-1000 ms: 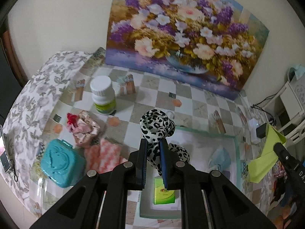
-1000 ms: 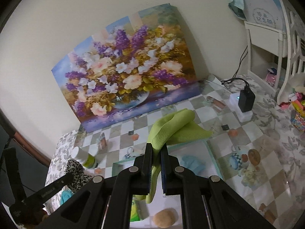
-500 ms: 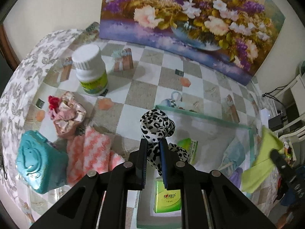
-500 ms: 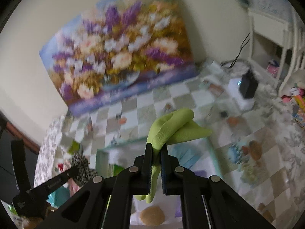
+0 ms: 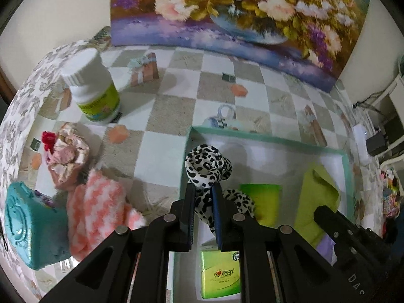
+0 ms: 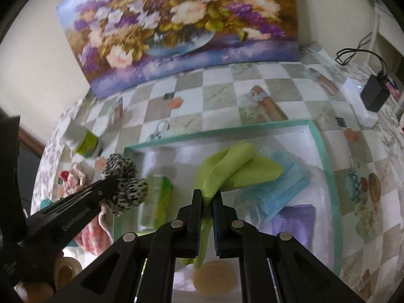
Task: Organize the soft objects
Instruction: 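Lower and release the scrunchie in the tray while right releases the green cloth there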
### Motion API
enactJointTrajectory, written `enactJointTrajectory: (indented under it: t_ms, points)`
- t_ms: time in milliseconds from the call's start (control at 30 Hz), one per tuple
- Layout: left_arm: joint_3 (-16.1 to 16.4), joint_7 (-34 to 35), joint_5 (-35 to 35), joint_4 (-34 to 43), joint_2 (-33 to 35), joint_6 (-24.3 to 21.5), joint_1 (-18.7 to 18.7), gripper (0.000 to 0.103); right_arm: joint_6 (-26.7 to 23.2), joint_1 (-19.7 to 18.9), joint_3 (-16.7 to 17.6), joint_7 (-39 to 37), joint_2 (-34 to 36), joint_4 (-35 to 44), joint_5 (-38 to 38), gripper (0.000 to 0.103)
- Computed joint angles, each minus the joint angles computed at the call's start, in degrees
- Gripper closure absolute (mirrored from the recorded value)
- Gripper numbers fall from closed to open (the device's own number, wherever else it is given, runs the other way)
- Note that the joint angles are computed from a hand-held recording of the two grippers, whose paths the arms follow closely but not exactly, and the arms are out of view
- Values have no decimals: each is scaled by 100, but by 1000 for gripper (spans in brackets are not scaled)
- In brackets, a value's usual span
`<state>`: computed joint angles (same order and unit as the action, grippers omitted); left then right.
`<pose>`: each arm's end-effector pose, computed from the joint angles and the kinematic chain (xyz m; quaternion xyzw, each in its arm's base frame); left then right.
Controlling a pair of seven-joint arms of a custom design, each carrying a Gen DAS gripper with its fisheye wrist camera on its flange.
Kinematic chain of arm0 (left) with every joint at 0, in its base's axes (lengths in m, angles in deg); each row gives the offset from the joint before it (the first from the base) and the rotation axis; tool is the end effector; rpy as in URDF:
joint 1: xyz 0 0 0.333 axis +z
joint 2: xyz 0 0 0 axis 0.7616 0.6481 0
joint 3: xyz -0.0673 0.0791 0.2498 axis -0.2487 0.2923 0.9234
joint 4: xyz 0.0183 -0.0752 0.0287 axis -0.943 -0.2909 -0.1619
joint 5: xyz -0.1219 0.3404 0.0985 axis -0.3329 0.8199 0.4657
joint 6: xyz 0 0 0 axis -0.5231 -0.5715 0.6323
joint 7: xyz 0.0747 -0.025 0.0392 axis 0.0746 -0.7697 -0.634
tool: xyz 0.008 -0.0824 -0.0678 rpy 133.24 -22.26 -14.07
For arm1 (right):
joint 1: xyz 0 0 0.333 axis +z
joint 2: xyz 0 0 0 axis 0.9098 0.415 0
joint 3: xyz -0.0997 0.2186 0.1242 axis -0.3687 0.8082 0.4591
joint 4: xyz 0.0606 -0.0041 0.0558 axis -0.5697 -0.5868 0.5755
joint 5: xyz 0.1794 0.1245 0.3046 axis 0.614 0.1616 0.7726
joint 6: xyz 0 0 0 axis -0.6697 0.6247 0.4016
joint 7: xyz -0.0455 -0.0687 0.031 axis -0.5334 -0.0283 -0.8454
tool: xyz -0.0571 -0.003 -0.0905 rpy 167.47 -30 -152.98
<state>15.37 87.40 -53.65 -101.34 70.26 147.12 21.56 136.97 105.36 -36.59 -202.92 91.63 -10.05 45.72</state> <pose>0.6199 -0.4213 0.3578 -0.5203 0.8318 -0.1894 0.0373 0.5095 0.4543 0.3760 -0.4360 0.8683 -0.1434 0.1880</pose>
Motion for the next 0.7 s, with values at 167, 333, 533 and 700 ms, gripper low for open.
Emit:
enactJointTrajectory:
  t_ms: [167,333,533,700]
  points:
    - [-65,149,-49,210,175,-238,-55,90,77,-53,-1,203,-147,-314,92,95]
    - [11,188,83,169,155,-235,-165,89,38,-118,60,230,-192,-409,114,95]
    - [61,103,131,525,396,-537,-178,89,-244,-157,131,-239,158,-33,403,95]
    - [99,108,223,561,419,-569,-219,87,-72,-239,160,-348,205,-193,718,95]
